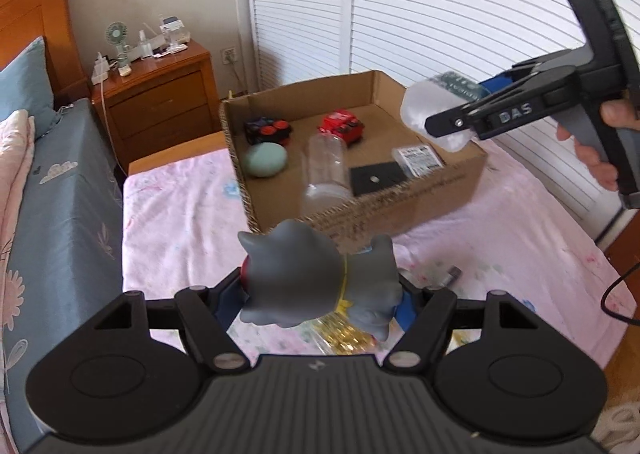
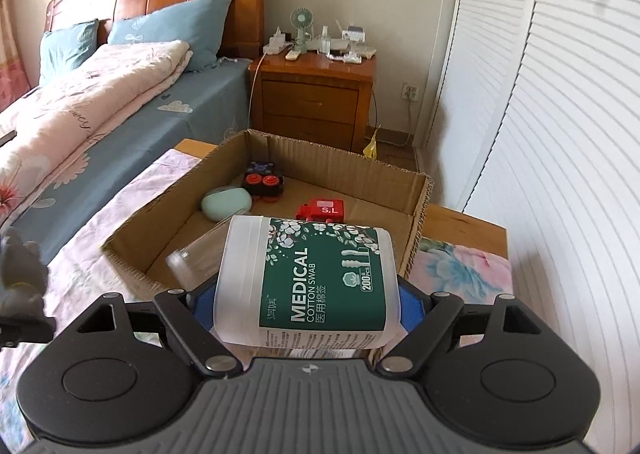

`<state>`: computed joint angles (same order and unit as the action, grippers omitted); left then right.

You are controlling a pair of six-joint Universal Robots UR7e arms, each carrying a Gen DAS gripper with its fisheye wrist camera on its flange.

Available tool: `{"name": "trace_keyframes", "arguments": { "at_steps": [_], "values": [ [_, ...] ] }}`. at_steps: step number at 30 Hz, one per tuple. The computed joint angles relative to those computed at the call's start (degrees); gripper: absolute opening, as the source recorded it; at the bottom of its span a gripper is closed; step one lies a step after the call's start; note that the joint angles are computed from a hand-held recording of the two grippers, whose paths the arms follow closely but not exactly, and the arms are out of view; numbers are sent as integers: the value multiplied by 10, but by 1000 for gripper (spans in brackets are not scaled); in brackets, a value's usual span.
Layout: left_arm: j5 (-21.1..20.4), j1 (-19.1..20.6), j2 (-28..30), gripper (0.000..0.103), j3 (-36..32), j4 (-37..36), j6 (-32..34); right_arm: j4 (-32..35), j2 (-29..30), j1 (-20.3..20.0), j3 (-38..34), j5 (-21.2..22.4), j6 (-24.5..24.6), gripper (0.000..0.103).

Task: Organize rigid objects
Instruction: 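Lower the MEDICAL bottle into the box with the right tool while the left tool drops the gray toy in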

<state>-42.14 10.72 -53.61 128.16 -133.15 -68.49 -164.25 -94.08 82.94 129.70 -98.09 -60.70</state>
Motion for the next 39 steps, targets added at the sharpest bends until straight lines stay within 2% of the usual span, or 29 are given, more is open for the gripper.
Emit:
{"name": "trace_keyframes", "arguments": {
  "at_steps": [7,10,14,16,21,26,31,39],
  "values": [
    [18,19,-4,72,-14,25,-4,-32,83,7,-40,-23,15,87],
    [22,26,-3,72,-19,30,-2,-85,116,8,-44,-25,13,88],
    [27,33,-3,72,-26,30,7,-115,135,7,-48,-29,26,102],
    [31,35,-3,72,-29,30,13,-114,122,4,-40,-18,32,103],
    [44,51,1,72,-41,15,45,-109,79,12,-11,-41,51,103],
    [60,75,9,72,-62,-1,85,-132,29,15,37,-53,59,103],
    [59,113,25,72,-97,-43,144,-139,-24,0,84,-40,64,103],
    [54,178,85,72,-179,-78,209,-118,-70,-24,105,-26,86,103]
  ]
}}
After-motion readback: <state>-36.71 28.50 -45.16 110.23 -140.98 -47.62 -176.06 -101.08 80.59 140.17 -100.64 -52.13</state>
